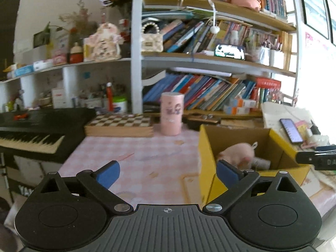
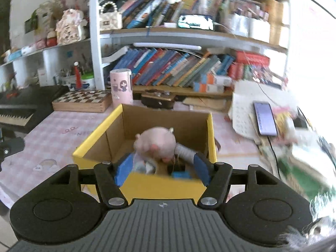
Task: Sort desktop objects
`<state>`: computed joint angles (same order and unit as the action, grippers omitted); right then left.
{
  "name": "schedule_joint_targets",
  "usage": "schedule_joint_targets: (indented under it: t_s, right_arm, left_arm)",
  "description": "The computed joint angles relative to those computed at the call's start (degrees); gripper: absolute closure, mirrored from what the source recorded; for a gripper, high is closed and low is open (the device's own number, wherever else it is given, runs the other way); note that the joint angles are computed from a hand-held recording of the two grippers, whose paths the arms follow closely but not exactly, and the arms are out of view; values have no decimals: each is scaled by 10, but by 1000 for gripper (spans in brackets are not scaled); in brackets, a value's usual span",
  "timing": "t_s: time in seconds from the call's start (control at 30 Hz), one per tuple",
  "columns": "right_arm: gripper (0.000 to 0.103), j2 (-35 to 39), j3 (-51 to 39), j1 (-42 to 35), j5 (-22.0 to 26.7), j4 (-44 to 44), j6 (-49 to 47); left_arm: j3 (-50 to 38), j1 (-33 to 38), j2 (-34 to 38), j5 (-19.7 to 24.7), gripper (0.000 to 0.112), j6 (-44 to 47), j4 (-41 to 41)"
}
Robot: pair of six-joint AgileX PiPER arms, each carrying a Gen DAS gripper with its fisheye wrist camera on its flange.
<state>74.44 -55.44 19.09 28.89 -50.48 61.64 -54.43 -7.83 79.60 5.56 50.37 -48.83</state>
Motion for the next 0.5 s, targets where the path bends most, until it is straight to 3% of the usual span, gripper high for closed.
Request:
schedule_joint_targets:
  t_s: [0.17, 0.27, 0.5]
  right_arm:
    - [39, -28, 54, 136, 114, -88, 193]
    - [35, -30, 75, 239, 202, -114, 296]
    - [27, 0, 78, 402, 345, -108, 429]
  left_arm:
    - [59, 33, -57, 25, 11, 29, 2]
    - [99, 55, -92, 42, 10, 99, -46]
    - [153, 120, -147, 124, 9, 187, -65]
